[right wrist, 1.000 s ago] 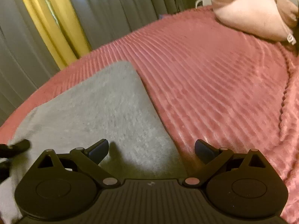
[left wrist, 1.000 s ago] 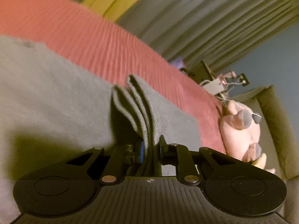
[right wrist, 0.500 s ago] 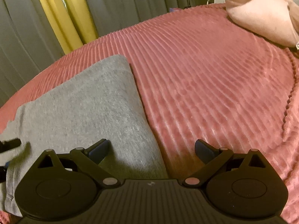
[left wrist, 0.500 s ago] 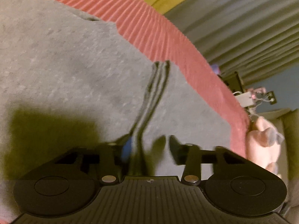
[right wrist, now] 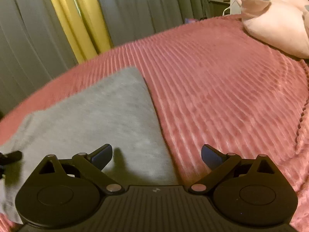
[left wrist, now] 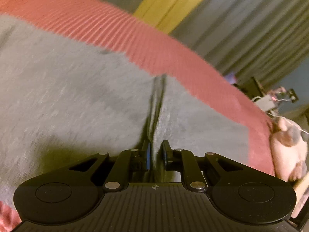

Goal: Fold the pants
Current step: 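Open the left tool and release the folded edge, then grasp the ribbed leg cuff with the left tool and lift it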

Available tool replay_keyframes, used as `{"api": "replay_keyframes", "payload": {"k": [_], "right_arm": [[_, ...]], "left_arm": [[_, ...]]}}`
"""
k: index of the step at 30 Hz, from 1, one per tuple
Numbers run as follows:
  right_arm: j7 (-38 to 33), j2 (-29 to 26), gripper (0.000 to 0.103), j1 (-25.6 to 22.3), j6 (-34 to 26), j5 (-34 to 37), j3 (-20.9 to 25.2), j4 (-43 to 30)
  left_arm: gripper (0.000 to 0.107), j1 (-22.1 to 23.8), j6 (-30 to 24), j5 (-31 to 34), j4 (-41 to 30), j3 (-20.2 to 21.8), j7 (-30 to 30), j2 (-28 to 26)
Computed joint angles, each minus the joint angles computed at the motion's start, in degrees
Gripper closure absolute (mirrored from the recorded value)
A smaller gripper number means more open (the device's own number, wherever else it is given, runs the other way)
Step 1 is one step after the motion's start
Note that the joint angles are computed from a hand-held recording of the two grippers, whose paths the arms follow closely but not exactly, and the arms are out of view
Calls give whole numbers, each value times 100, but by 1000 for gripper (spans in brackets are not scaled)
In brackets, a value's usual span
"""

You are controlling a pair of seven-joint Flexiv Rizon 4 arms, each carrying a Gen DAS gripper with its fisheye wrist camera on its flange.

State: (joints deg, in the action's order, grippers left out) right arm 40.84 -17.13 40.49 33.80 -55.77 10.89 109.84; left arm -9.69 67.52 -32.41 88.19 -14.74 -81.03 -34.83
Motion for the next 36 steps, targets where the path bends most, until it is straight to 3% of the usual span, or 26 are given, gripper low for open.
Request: {"api": "replay_keyframes", "payload": {"k": [1,5,10,11,13,15,18,20,23,26,32,36], "right_arm": [[-199,-60,4,-14,-64,219,36,-99],[-563,-169,4,49,-226,459,12,-280],[-24,8,4,153,-84,-319,-54,-33],[-46,-9,4,143,-61,-322,-30,-51],[-675,-205,4,172,-357,199,76,-389],[-1526,-504,4,233,-788,831,121,-884],[-1710,-561,4,393,-996,829,0,-1009],[-1207,-315,4,408,-666,613,-36,-699],[766,273,4,169,962,-643,-146,329],[2203,570,4,-90,1665,-1644,-91,807],[2903,586,4,-524,2491,-2656,-26,806],[2849,327,4,-607,2542,-2615,-25,670]], "left_arm": [[80,-123,-229,161,-165,219,-327,-92],[73,-76,-22,-13,-55,94,-559,-70],[64,48,303,-18,531,-84,-129,410],[56,70,353,-43,687,-126,8,526],[38,-103,83,308,796,173,-23,708],[38,-466,-546,1162,454,759,-452,639],[33,-569,-458,1478,349,858,-631,568],[32,-492,-440,1411,397,763,-659,598],[32,-358,-290,1234,591,610,-558,659],[26,-408,-313,1341,586,650,-535,690],[24,-552,-219,1692,586,751,-467,677],[24,-479,-221,1541,573,670,-480,640]]}}
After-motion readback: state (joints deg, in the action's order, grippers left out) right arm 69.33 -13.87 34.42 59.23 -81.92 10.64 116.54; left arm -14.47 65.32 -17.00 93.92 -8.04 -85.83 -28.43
